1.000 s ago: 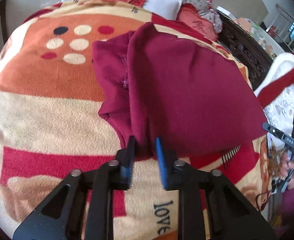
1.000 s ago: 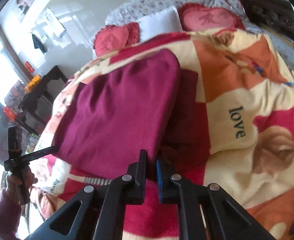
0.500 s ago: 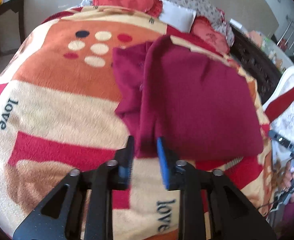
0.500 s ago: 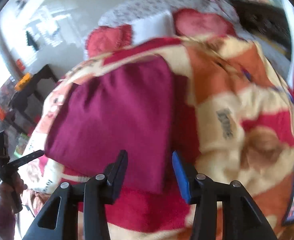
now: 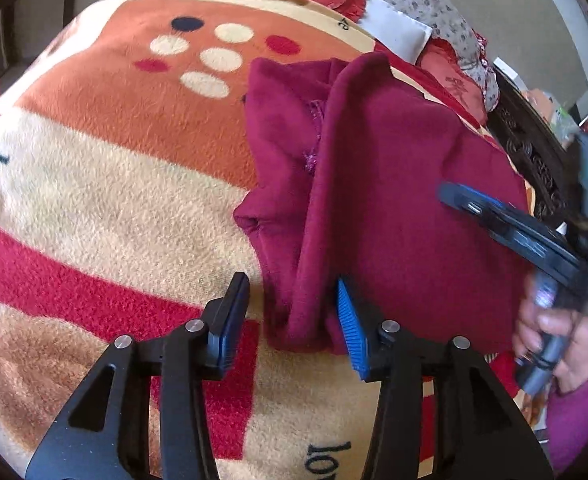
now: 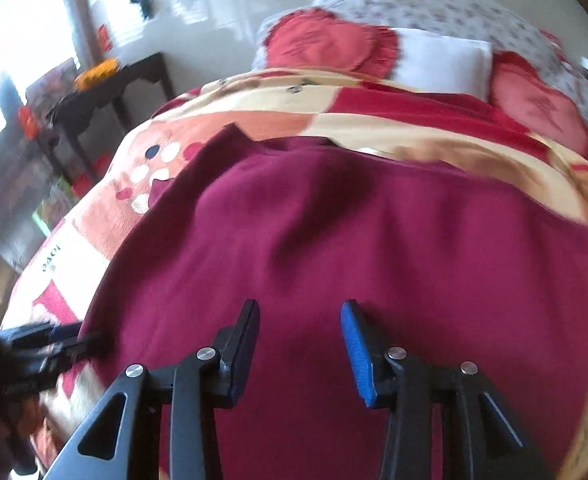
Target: Fold small clothes
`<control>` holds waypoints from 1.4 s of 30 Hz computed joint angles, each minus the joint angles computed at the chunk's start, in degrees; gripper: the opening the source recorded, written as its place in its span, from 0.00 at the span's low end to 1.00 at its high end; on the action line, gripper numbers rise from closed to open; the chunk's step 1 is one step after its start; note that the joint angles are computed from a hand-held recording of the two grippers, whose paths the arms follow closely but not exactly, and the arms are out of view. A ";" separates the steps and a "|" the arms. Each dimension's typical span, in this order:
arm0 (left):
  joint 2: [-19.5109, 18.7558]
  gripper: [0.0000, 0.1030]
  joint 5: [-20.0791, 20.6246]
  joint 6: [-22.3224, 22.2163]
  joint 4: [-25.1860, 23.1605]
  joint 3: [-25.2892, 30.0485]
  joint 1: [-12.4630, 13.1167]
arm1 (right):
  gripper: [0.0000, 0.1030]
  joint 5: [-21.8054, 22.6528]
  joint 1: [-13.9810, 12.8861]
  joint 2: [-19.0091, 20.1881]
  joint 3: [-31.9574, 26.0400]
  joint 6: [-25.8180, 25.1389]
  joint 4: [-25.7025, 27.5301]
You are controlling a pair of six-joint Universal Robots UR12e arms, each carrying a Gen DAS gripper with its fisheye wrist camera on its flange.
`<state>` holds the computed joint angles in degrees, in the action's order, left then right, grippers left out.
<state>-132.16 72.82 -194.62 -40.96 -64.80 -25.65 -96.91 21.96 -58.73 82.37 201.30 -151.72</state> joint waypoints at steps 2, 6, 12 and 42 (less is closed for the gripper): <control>0.00 0.43 -0.29 0.19 0.17 -0.12 0.08 | 0.39 -0.57 0.13 2.50 -3.46 -1.47 1.49; -0.01 0.43 -0.56 0.26 0.59 -0.33 0.21 | 0.40 -3.08 0.57 5.71 -8.37 -3.27 1.89; 0.15 0.45 -1.14 -0.62 1.83 -1.13 0.42 | 0.40 -4.82 0.80 8.99 -14.67 -4.70 5.68; 0.61 0.45 -2.39 -1.27 4.34 -2.95 0.86 | 0.08 6.05 1.67 16.37 -28.95 -4.98 15.60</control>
